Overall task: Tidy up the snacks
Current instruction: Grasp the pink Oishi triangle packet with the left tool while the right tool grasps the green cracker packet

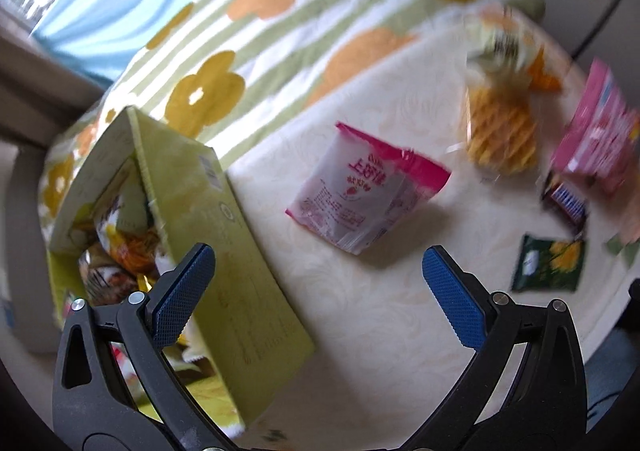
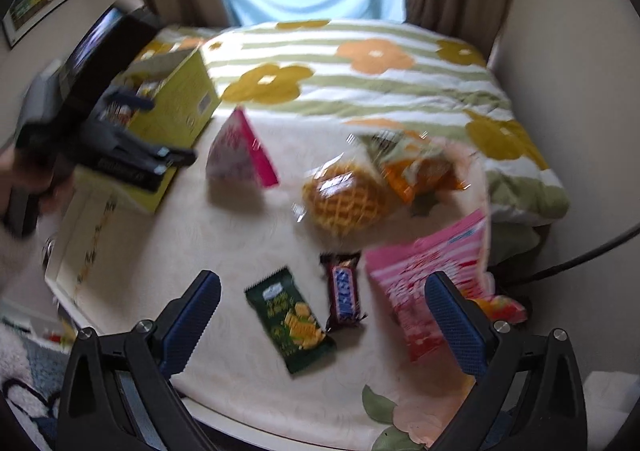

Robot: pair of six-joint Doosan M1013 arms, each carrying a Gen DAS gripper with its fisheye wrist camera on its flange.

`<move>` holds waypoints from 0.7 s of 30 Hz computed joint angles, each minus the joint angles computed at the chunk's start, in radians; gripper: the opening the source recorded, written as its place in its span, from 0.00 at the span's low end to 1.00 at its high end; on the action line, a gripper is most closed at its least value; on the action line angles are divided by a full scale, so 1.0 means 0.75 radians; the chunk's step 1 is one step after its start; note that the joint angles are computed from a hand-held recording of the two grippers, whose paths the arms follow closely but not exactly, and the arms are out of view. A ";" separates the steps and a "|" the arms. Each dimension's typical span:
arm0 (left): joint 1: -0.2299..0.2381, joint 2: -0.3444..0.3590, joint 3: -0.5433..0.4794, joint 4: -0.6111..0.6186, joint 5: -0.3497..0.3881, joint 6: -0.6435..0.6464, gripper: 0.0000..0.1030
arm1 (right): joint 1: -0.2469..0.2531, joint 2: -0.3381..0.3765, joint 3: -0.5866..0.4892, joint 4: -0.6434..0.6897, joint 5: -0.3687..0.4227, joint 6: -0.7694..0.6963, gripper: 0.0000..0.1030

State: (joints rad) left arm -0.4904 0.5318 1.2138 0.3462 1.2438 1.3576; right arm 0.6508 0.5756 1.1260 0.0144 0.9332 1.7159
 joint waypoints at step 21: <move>0.029 0.274 -0.281 -0.111 0.344 0.397 0.98 | 0.040 0.106 0.001 0.095 0.106 -0.294 0.98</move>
State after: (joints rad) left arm -0.4689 0.7370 1.0031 0.2626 1.5021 1.6550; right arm 0.6808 0.6548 1.1271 0.0857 1.0126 1.4956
